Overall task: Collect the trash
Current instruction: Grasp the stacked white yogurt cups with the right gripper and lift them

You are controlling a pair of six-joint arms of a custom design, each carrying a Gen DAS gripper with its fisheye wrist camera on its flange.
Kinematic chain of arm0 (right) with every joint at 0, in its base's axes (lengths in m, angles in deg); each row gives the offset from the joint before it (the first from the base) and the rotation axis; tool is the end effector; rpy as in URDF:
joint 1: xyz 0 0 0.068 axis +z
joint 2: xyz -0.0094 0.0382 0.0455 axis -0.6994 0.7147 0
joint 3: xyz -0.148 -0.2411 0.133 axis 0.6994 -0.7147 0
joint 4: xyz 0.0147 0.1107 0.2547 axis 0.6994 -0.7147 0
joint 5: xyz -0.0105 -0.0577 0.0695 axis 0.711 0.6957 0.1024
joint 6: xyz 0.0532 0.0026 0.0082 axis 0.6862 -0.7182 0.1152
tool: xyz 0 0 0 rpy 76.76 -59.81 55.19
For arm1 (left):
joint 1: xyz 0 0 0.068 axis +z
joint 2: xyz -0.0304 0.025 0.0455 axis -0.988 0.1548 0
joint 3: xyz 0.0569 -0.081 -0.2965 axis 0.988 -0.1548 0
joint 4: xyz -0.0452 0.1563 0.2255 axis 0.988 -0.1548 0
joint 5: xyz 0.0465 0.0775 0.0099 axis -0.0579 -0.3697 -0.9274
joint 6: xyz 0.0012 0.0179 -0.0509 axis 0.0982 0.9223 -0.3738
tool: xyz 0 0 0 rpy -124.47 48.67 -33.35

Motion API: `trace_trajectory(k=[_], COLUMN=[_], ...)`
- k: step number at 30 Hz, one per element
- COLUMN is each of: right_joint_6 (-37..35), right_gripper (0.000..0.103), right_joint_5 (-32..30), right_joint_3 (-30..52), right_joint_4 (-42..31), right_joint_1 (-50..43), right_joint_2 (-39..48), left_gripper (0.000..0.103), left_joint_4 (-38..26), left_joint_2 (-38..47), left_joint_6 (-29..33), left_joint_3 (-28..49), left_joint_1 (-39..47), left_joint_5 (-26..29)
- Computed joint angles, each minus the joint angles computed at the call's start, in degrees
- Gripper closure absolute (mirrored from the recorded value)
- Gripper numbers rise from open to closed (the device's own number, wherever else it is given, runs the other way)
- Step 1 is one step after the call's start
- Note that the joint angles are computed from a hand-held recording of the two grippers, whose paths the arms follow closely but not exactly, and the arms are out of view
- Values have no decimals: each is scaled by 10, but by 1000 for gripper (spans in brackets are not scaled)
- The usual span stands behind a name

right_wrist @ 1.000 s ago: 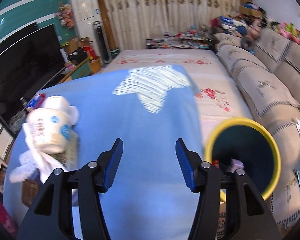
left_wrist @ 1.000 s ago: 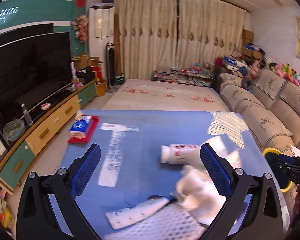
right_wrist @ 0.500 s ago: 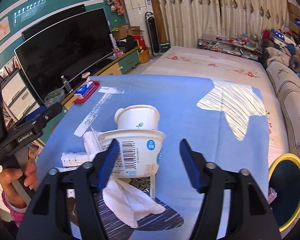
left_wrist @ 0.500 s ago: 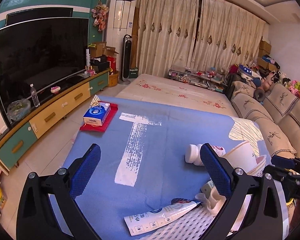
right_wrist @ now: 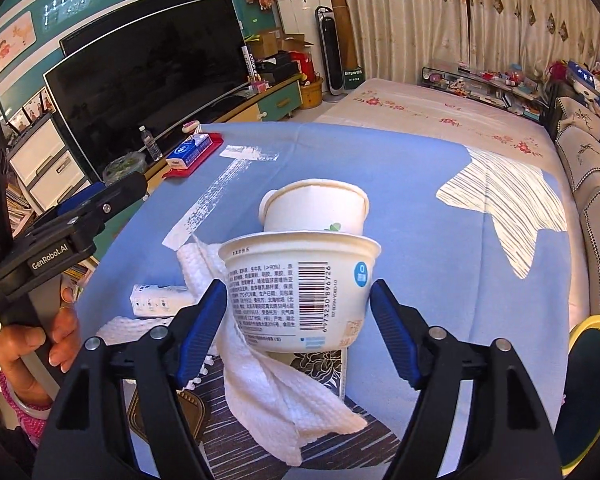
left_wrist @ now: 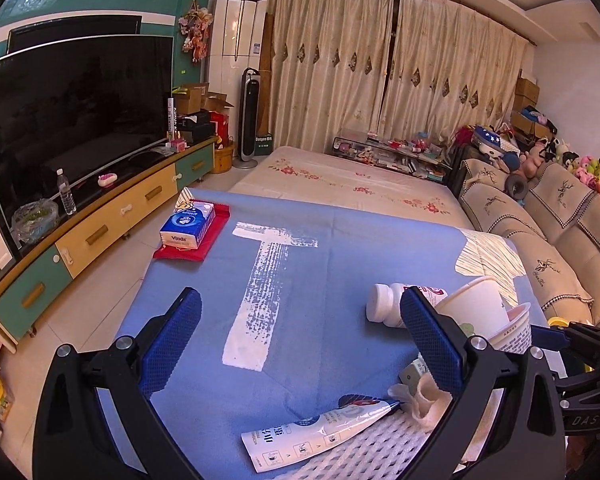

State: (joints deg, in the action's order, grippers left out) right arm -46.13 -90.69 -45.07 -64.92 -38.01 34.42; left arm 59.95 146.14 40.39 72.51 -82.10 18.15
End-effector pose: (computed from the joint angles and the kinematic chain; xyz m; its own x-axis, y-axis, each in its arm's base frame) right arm 0.2059 0.0275 0.2564 -0.7651 0.0608 -0.6410 -0.0829 0.9779 0.1917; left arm 0.2596 -0.0141 0.2584 -0.5679 0.0669 -0.8204 0.2685 0.9572 -0.1078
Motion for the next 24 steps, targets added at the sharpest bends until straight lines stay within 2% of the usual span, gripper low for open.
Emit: trace_trajectory(k=[8,13,20,23,24], right_joint_6=[-5,9,0,-11,-17], right_gripper=[29,31,31,31,31], right_joint_5=[-84,-95,-107,-141,-123], right_joint_3=[-9,-13,-5,-1,1], right_joint_4=[30,32,-19,-49,-61], right_joint_1=[-49,-60,-96,-123,-112], right_joint_2=[27,8,-81,-93,-93], left_gripper=[5,5,5,5,5], left_joint_4=[5,8,13,13,14], left_joint_2=[4,7,10,11,12], left_joint_6=[-1,-6,-9,-7,-7], left_joint_3=[-4,-5,-6,-6,-7], left_joint_1=[-11,-14,-9,-9,-9], left_joint_5=[-5,-10,-7,-7,-7])
